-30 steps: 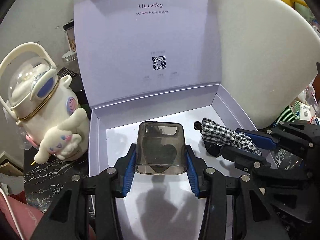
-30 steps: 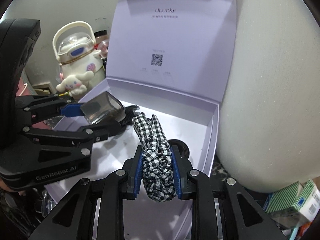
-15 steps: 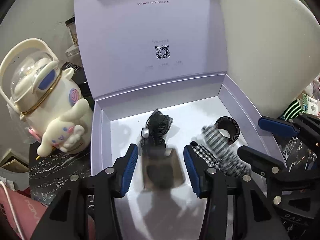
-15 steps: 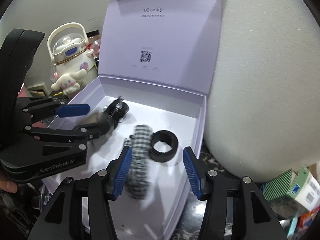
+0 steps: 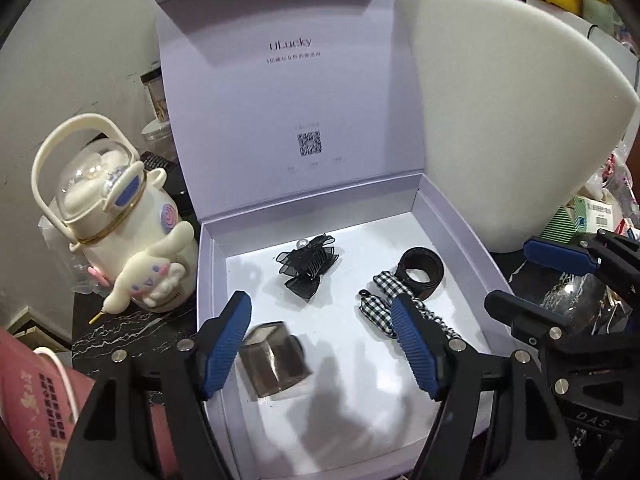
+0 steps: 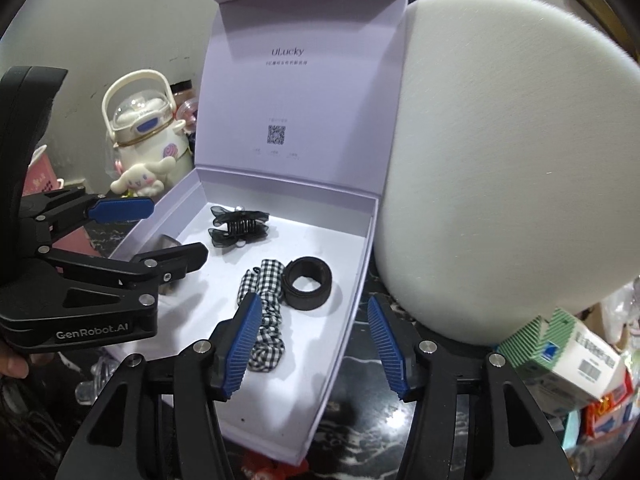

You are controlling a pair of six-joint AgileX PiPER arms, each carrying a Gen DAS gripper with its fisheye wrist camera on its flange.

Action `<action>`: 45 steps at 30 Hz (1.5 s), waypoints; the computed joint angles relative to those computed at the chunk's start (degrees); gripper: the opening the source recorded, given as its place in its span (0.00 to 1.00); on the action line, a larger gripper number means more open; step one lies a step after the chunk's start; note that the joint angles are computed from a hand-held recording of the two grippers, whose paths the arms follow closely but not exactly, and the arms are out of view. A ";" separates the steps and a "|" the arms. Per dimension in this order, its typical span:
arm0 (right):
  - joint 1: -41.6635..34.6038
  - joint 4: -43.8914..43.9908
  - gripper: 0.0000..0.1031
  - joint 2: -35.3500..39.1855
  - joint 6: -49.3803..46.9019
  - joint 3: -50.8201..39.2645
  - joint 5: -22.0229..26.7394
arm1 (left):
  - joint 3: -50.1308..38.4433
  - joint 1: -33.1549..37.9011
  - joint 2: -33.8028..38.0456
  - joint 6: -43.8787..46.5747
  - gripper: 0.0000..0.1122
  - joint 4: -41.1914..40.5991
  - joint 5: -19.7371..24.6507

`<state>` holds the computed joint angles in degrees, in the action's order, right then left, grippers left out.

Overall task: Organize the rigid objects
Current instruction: 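Open both tools to drop the case and scrunchie into the box, then withdraw both open tools from the box toward the table items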

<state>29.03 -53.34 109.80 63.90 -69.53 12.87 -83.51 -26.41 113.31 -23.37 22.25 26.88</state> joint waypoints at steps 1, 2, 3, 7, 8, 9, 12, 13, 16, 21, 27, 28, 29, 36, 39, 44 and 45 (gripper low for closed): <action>0.04 -1.03 0.54 -0.58 1.13 0.58 0.01 | 0.96 -0.27 -1.11 -1.19 0.64 1.29 -0.12; 0.17 -2.61 0.54 -1.23 2.79 1.22 0.04 | 1.82 -0.51 -2.19 -1.96 0.64 2.11 -0.25; 0.30 -4.28 0.54 -1.91 4.52 1.87 0.11 | 2.33 -0.70 -2.91 -2.18 0.64 2.34 -0.24; 0.68 -7.95 0.54 -4.85 8.58 4.26 0.39 | 4.18 -1.59 -5.99 -3.47 0.64 3.46 -0.31; 0.75 -8.60 0.54 -5.63 9.30 4.83 0.44 | 4.84 -1.90 -7.11 -4.00 0.64 3.93 -0.29; 0.94 -10.03 0.54 -6.49 10.80 5.55 0.58 | 5.16 -2.25 -7.77 -4.54 0.64 4.37 -0.27; 1.71 -14.76 0.54 -9.49 15.60 8.10 1.44 | 6.01 -3.18 -9.78 -5.82 0.64 5.54 0.10; 1.98 -16.21 0.54 -10.57 17.08 8.99 1.73 | 6.23 -3.42 -10.36 -5.94 0.64 5.74 0.30; 2.82 -17.61 0.54 -13.02 18.74 10.72 2.57 | 6.82 -4.27 -11.79 -7.47 0.64 7.21 1.13; 5.02 -20.90 0.54 -16.93 22.62 13.85 5.02 | 8.53 -5.28 -14.41 -9.15 0.64 8.24 1.98; 7.72 -24.18 0.56 -20.40 26.74 16.88 7.63 | 12.13 -6.94 -17.93 -12.44 0.64 11.30 1.44; 8.34 -24.68 0.56 -21.24 27.48 17.64 8.20 | 12.79 -7.30 -18.62 -13.16 0.64 12.01 1.47; 8.67 -24.83 0.56 -21.65 27.73 17.97 8.50 | 13.27 -7.61 -19.10 -13.74 0.65 12.53 1.51; 11.95 -27.18 0.57 -25.40 31.85 22.00 10.66 | 17.37 -8.57 -23.08 -10.71 0.64 6.85 0.05; 13.67 -27.96 0.57 -26.95 33.59 24.21 11.88 | 19.49 -10.17 -24.55 -13.65 0.64 8.96 0.08; 16.33 -29.47 0.57 -28.66 37.35 27.27 13.76 | 22.32 -12.00 -26.19 -17.46 0.64 10.91 0.54; 16.89 -29.74 0.57 -29.01 38.18 27.98 14.08 | 23.07 -12.44 -26.54 -18.62 0.64 11.60 0.59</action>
<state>45.92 -83.08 80.79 102.08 -41.55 26.95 -60.44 -38.85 86.77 -41.98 33.85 27.47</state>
